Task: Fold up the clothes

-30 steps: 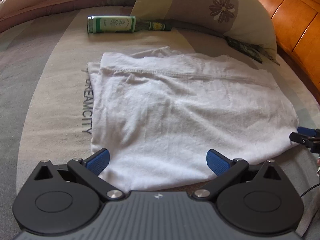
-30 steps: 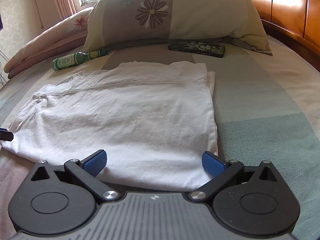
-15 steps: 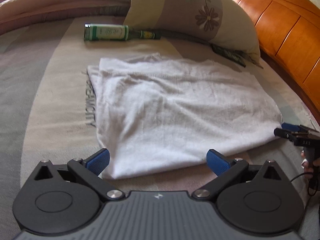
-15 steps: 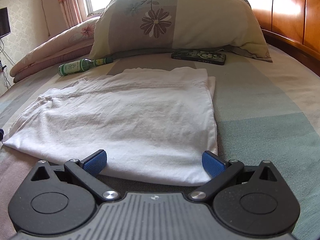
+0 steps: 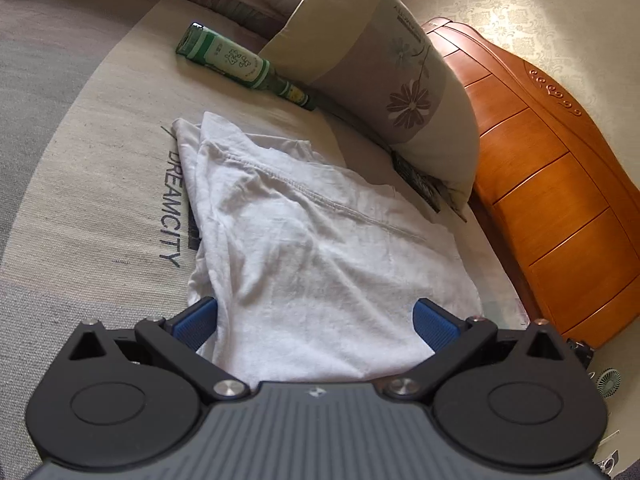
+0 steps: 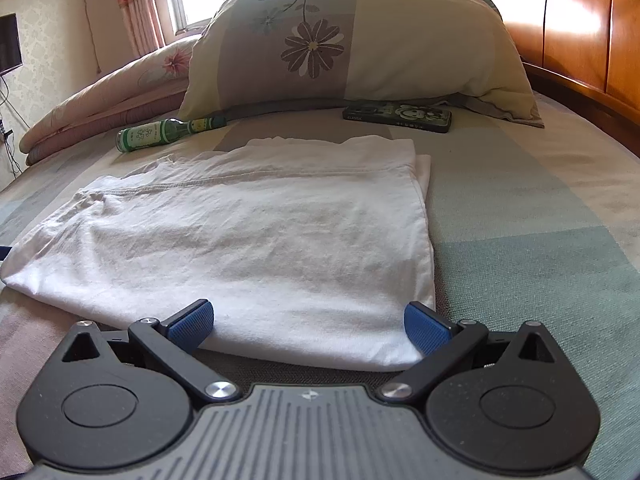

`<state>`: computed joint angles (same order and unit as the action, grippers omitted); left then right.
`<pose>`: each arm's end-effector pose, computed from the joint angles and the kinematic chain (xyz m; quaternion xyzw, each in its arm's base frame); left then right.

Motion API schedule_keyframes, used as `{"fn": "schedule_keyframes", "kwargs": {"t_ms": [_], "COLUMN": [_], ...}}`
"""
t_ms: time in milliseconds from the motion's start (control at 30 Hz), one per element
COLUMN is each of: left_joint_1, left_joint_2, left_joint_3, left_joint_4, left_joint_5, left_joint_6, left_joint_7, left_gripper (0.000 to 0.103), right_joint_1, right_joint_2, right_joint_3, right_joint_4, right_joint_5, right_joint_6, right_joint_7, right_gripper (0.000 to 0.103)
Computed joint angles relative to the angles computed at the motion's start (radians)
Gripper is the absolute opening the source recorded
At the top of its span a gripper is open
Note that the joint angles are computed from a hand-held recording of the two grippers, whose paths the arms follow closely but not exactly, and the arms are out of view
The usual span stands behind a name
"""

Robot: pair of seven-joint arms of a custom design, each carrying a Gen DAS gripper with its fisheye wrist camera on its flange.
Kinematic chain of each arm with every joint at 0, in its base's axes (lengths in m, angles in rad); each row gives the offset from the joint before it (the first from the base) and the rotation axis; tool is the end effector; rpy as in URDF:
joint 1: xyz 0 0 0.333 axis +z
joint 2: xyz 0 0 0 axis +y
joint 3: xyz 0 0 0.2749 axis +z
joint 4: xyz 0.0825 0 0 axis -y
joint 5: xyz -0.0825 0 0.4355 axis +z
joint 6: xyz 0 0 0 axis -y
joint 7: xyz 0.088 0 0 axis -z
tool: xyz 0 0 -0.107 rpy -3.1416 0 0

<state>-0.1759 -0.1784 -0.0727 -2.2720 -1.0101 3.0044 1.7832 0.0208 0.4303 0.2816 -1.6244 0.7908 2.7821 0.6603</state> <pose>0.5698 -0.0821 0.4472 -0.7544 0.4590 -0.4627 0.0783 0.7255 0.1664 0.3928 -0.7701 0.4605 -0.1446 0.4170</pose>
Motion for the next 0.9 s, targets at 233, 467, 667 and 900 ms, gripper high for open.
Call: {"fn": "schedule_keyframes", "kwargs": {"t_ms": [233,467,667,900], "left_joint_1": [-0.012,0.0,0.029,0.093], "left_joint_2": [-0.024,-0.006,-0.026,-0.035], "left_joint_3": [0.006,0.016,0.006,-0.045], "left_joint_4": [-0.028,-0.014,-0.04,-0.048], "left_joint_5": [-0.066,-0.121,-0.055,0.24], "left_joint_6": [-0.062,-0.074,-0.097,-0.102], "left_joint_7": [0.066,0.097,0.033,-0.182], "left_gripper": [0.102,0.087,0.065,0.065], "right_joint_1": [0.0,0.004,0.007,-0.032], "right_joint_2": [0.0,-0.002,-0.01,-0.028], "right_joint_3": [0.0,-0.003,-0.019,-0.031], "right_joint_4": [-0.001,-0.005,0.005,0.037], "right_joint_5": [-0.002,-0.023,-0.055,0.069], "right_joint_6": [0.005,0.011,-0.043,-0.144], "right_joint_7": [0.0,0.009,0.044,0.053], "right_gripper": [0.103,0.103,0.103,0.103]}}
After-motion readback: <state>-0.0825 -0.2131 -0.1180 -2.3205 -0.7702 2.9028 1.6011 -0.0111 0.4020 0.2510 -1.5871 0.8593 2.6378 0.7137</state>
